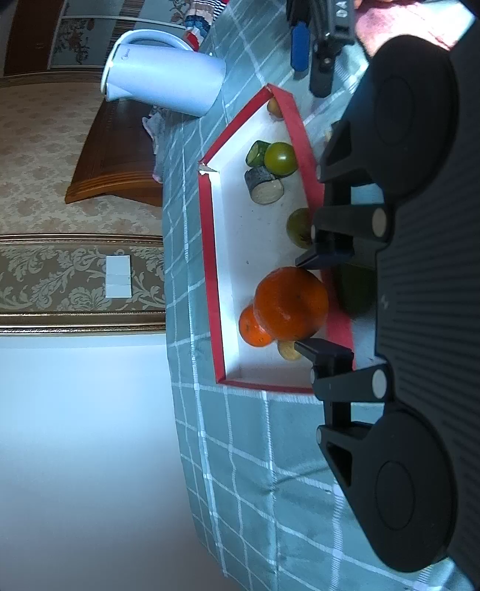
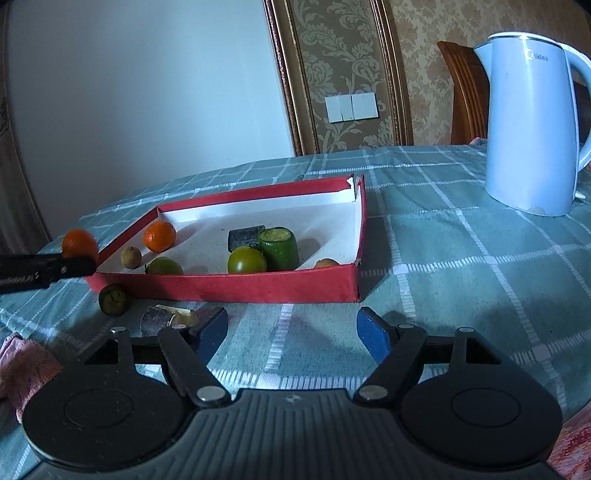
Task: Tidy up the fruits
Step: 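Grasp the large orange with the left tool and lift it into the tray, then lower the orange beside the other orange and open the left tool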
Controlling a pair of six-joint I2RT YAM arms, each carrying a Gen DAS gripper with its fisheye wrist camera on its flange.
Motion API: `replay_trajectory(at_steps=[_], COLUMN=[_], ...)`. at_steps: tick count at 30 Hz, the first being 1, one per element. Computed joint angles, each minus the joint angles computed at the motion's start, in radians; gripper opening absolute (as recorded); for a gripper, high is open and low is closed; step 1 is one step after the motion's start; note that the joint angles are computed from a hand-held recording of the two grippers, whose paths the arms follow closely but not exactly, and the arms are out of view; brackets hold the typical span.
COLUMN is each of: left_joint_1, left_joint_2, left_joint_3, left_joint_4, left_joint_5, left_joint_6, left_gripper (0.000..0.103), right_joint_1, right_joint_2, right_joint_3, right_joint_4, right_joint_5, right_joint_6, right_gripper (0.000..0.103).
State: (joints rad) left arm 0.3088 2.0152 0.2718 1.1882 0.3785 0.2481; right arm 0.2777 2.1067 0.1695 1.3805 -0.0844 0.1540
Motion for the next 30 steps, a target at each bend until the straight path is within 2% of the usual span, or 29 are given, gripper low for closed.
replay_trajectory(at_steps=[6, 9, 15, 22, 25, 28, 29, 30], left_joint_1=[-0.098, -0.128, -0.186, -0.197, -0.205, -0.199, -0.200, -0.201], left_joint_2=[0.017, 0.036, 0.103, 0.160, 0.183, 0.195, 0.197, 0.199], left_joint_3=[0.145, 0.228, 0.359, 0.420, 0.453, 0.446, 0.446, 0.445], left_joint_4=[-0.147, -0.231, -0.323, -0.337, -0.377, -0.347, -0.344, -0.341], left_joint_5=[-0.091, -0.102, -0.176, -0.158, -0.176, -0.169, -0.168, -0.173], left_joint_6=[-0.029, -0.055, -0.064, -0.081, -0.082, -0.086, -0.085, -0.084], left_gripper=[0.037, 0.037, 0.037, 0.037, 0.038, 0.039, 0.040, 0.046], right_joint_1=[-0.002, 0.000, 0.000, -0.007, -0.008, -0.007, -0.007, -0.007], right_joint_2=[-0.002, -0.002, -0.010, -0.015, -0.017, -0.018, -0.018, -0.019], right_joint_3=[0.000, 0.002, 0.009, 0.024, 0.027, 0.029, 0.029, 0.029], right_joint_4=[-0.002, -0.006, -0.030, -0.061, -0.069, -0.072, -0.074, -0.076], right_joint_5=[-0.002, -0.002, -0.006, -0.015, -0.016, -0.015, -0.015, -0.015], right_joint_6=[0.001, 0.003, 0.006, 0.004, 0.006, 0.008, 0.008, 0.008], right_gripper=[0.077, 0.077, 0.077, 0.077, 0.077, 0.077, 0.077, 0.077])
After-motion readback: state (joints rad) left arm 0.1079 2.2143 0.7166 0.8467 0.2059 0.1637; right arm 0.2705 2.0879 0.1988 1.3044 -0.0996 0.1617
